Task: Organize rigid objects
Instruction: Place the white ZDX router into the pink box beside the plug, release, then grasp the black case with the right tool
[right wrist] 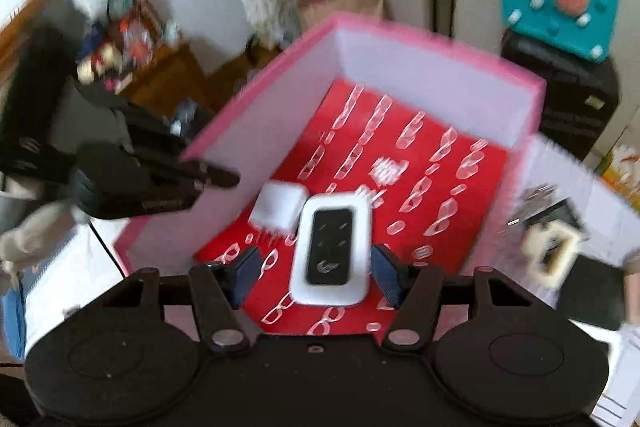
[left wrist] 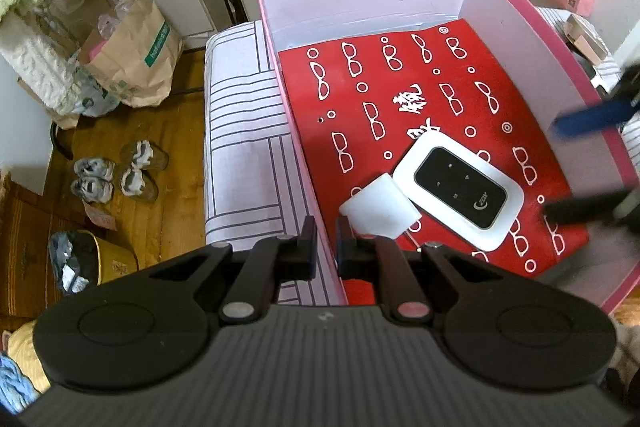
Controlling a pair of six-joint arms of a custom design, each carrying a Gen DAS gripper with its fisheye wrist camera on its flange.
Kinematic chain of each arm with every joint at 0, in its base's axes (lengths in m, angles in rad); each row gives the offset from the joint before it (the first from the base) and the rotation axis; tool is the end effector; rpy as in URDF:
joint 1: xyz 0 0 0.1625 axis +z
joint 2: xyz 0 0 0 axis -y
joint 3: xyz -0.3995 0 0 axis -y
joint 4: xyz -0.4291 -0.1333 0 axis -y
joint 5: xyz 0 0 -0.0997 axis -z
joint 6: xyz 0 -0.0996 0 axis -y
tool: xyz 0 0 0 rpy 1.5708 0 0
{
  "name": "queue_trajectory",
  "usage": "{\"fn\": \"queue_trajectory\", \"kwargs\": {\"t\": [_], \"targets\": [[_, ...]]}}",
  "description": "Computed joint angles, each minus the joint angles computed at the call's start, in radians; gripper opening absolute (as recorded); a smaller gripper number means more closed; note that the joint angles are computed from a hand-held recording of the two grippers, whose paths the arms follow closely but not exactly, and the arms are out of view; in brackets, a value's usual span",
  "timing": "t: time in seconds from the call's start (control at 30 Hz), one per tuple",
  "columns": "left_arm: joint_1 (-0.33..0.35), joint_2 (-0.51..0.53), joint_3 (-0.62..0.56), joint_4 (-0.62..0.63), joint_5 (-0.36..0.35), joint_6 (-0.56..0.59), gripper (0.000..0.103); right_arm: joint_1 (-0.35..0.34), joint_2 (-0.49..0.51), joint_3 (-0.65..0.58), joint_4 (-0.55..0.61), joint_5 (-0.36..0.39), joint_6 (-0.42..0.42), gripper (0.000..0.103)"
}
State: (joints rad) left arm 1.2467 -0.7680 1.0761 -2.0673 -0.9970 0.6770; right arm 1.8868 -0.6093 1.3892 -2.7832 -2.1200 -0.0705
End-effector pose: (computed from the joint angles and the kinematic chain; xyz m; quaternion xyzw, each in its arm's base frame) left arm -0.0803 -0.8274 0.2464 0.4349 0.8505 -0.0394 0.2932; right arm 0.3131 -0.6960 0.0540 0.1234 -0.9338 0.2374 0.2376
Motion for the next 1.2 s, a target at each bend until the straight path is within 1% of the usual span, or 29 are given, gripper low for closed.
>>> {"fn": "queue_trajectory", "kwargs": {"t": [0.07, 0.13, 0.2, 0.27, 0.37, 0.47, 0.53, 0.6, 0.63, 0.73, 0.8, 0.87, 1.03, 1.2], "targets": [[0.0, -0.009, 0.02, -0.027, -0.002, 0.02, 0.008, 0.004, -0.038, 0.06, -0.1, -0.008, -0.018, 0.066], [0.001, -0.013, 0.028, -0.041, -0.006, 0.029, 0.008, 0.006, -0.069, 0.108, -0.183, -0.038, -0.046, 0.066], [0.002, -0.015, 0.029, -0.041, -0.01, 0.024, 0.008, 0.006, -0.093, 0.15, -0.257, -0.098, -0.068, 0.066], [0.002, -0.015, 0.028, -0.04, -0.012, 0.021, 0.008, 0.0, -0.119, 0.186, -0.297, -0.15, -0.066, 0.066], [0.002, -0.014, 0.025, -0.038, -0.013, 0.016, 0.008, -0.026, -0.156, 0.235, -0.333, -0.198, -0.03, 0.066], [0.002, -0.013, 0.022, -0.032, -0.014, 0.006, 0.008, -0.06, -0.191, 0.282, -0.353, -0.215, 0.021, 0.066], [0.003, -0.017, 0.03, -0.044, -0.015, 0.005, 0.008, -0.087, -0.201, 0.312, -0.398, -0.219, 0.027, 0.067], [0.004, -0.026, 0.053, -0.079, -0.017, 0.017, 0.008, -0.11, -0.203, 0.344, -0.46, -0.216, 0.015, 0.067], [0.005, -0.031, 0.066, -0.098, -0.02, 0.02, 0.008, -0.124, -0.209, 0.366, -0.491, -0.207, 0.006, 0.067], [0.009, -0.036, 0.074, -0.117, -0.033, 0.003, 0.008, -0.157, -0.217, 0.404, -0.533, -0.164, 0.014, 0.069], [0.01, -0.036, 0.082, -0.145, -0.039, -0.002, 0.008, -0.176, -0.204, 0.412, -0.575, -0.158, -0.009, 0.072], [0.01, -0.033, 0.099, -0.187, -0.031, 0.0, 0.008, -0.19, -0.19, 0.409, -0.603, -0.164, -0.041, 0.073], [0.008, -0.015, 0.125, -0.266, 0.003, 0.013, 0.008, -0.218, -0.192, 0.415, -0.593, -0.153, -0.051, 0.074], [0.015, -0.016, 0.131, -0.289, -0.013, 0.003, 0.008, -0.23, -0.182, 0.411, -0.592, -0.14, -0.078, 0.075]]}}
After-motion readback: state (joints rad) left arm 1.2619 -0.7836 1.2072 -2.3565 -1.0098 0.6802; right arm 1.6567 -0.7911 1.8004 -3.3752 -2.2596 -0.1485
